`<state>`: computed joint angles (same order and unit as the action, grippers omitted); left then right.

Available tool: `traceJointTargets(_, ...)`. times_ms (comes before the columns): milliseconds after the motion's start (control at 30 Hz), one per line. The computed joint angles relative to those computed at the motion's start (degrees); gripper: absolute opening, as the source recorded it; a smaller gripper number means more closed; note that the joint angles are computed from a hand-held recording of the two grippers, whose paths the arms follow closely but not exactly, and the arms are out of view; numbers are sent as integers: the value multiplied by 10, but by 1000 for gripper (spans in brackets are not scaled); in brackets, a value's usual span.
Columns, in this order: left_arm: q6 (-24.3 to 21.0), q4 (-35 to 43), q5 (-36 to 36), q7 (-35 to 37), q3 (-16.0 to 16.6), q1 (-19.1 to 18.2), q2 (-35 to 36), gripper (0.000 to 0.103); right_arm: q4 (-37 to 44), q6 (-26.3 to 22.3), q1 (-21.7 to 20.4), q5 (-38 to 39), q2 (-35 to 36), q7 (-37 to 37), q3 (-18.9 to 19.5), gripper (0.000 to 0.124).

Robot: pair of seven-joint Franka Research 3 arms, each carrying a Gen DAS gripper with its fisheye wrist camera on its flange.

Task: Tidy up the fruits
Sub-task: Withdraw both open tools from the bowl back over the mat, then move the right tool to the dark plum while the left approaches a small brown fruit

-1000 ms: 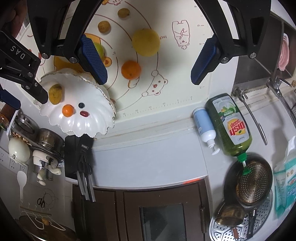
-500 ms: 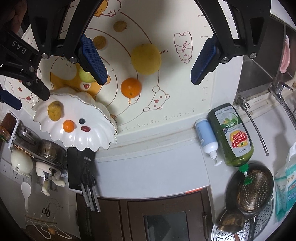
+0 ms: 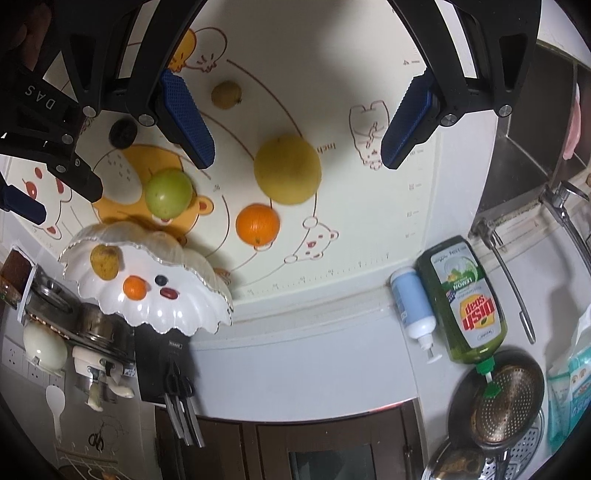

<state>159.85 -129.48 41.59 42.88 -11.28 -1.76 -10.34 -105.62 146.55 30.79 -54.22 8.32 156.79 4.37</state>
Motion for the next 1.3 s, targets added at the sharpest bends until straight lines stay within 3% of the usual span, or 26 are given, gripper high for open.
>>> traceJointTargets(500, 17, -37, -46, 42, 4, -13, 0, 92, -39, 10, -3, -1, -10, 2, 5, 85)
traceJointTargets(833, 10, -40, -71, 62, 3, -23, 12, 81, -56, 37, -10, 35, -8, -18, 6, 79)
traceJointTargets(1300, 14, -33, -126, 110, 9, -38, 33, 69, -55, 93, -5, 120, 9, -103, -4, 58)
